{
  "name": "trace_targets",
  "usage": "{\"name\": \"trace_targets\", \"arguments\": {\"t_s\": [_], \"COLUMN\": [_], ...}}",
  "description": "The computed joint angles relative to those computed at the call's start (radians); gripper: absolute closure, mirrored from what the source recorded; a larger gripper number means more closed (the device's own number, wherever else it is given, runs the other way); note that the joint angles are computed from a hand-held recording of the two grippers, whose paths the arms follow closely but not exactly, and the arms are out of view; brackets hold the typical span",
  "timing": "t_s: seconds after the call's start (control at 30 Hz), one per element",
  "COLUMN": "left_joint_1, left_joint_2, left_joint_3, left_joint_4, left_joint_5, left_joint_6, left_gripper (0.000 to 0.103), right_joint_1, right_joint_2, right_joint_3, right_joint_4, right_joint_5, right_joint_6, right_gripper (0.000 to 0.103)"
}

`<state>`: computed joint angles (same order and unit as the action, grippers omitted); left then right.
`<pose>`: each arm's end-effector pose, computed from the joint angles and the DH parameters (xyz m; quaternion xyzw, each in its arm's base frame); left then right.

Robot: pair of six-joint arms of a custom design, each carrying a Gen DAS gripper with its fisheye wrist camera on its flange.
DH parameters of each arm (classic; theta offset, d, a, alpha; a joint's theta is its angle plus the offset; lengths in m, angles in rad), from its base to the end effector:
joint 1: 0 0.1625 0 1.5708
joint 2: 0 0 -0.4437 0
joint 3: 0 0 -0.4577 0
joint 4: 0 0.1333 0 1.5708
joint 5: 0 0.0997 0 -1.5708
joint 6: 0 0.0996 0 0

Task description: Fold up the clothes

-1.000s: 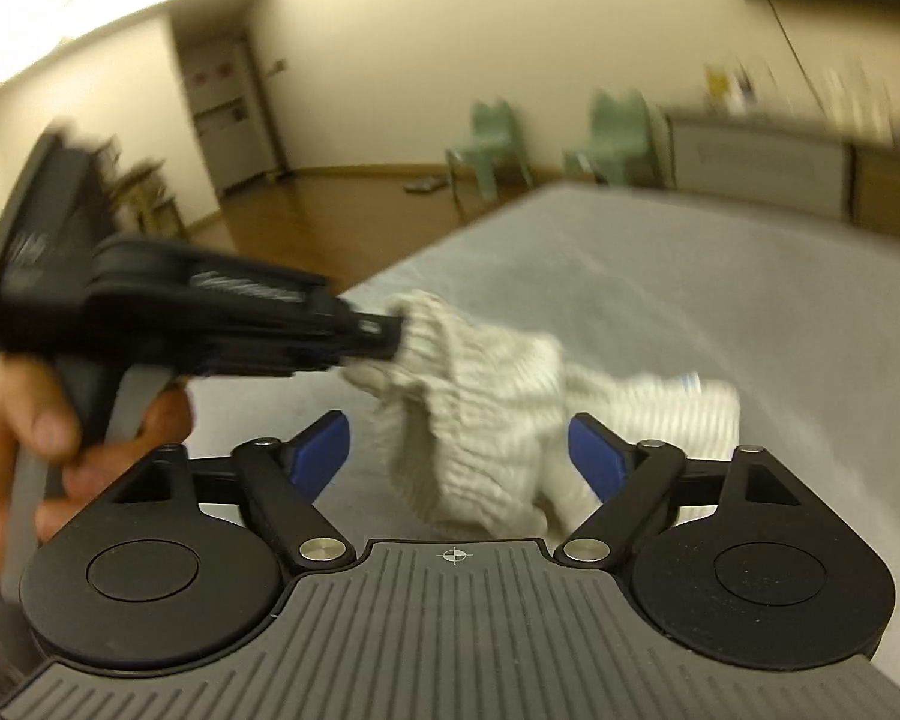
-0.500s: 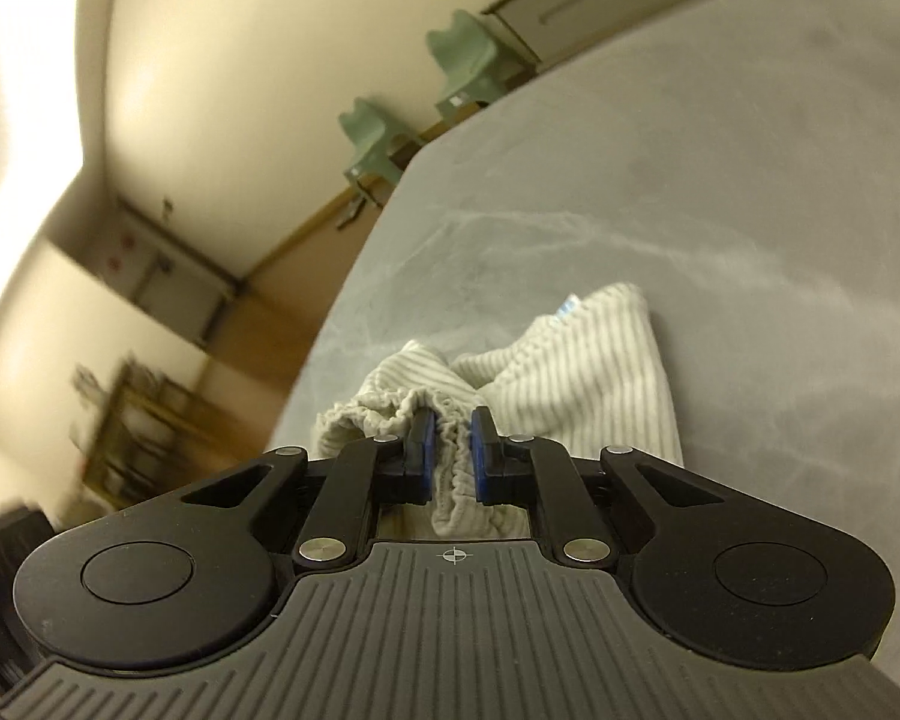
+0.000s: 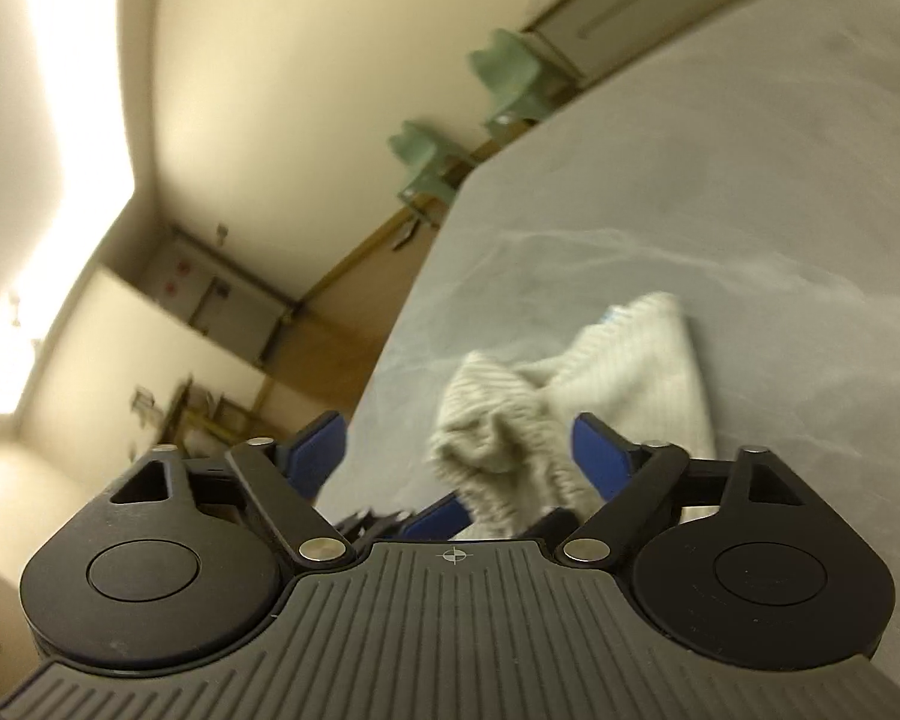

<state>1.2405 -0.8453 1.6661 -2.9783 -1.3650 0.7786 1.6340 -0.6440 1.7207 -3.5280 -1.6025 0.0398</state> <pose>-0.0958 -0.7530 0.1336 0.4761 0.8252 -0.2586 0.1598 0.1749 -0.7025 0.0394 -0.0038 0.9045 -0.4263 0.0076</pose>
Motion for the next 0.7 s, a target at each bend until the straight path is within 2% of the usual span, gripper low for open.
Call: {"name": "trace_targets", "arguments": {"t_s": [0.03, 0.07, 0.1, 0.13, 0.17, 0.23, 0.33, 0.4, 0.57, 0.63, 0.67, 0.7], "left_joint_1": [0.000, -0.001, -0.001, 0.002, 0.004, 0.009, 0.031, 0.042, 0.047, 0.042, 0.036, 0.032], "left_joint_2": [-0.003, -0.006, -0.009, -0.017, -0.024, -0.039, -0.070, -0.071, 0.000, 0.041, 0.063, 0.084], "left_joint_3": [0.004, 0.008, 0.012, 0.012, 0.013, 0.014, -0.001, -0.022, -0.102, -0.140, -0.163, -0.189], "left_joint_4": [0.002, 0.004, 0.013, 0.028, 0.044, 0.077, 0.127, 0.134, 0.119, 0.126, 0.127, 0.127], "left_joint_5": [-0.006, -0.011, -0.015, -0.022, -0.029, -0.043, -0.142, -0.185, -0.211, -0.204, -0.186, -0.170], "left_joint_6": [0.010, 0.021, 0.027, 0.030, 0.032, 0.037, 0.003, -0.058, -0.213, -0.252, -0.263, -0.287], "left_gripper": [0.058, 0.058, 0.058, 0.058, 0.058, 0.060, 0.060, 0.060, 0.061, 0.063, 0.066, 0.067], "right_joint_1": [0.016, 0.034, 0.050, 0.053, 0.049, 0.041, 0.021, 0.006, -0.037, -0.043, -0.041, -0.029], "right_joint_2": [0.004, 0.014, 0.023, 0.023, 0.016, -0.001, -0.047, -0.074, -0.065, -0.051, -0.043, -0.041], "right_joint_3": [-0.010, -0.029, -0.049, -0.061, -0.065, -0.060, -0.018, -0.009, -0.041, -0.052, -0.054, -0.053], "right_joint_4": [0.020, 0.049, 0.079, 0.120, 0.147, 0.155, 0.099, 0.112, 0.194, 0.187, 0.170, 0.150], "right_joint_5": [-0.046, -0.105, -0.158, -0.178, -0.185, -0.179, -0.134, -0.119, -0.171, -0.193, -0.205, -0.237], "right_joint_6": [-0.040, -0.081, -0.116, -0.124, -0.110, -0.082, -0.039, -0.023, -0.032, -0.072, -0.103, -0.133], "right_gripper": [0.014, 0.019, 0.035, 0.048, 0.074, 0.081, 0.083, 0.083, 0.083, 0.081, 0.075, 0.055]}}
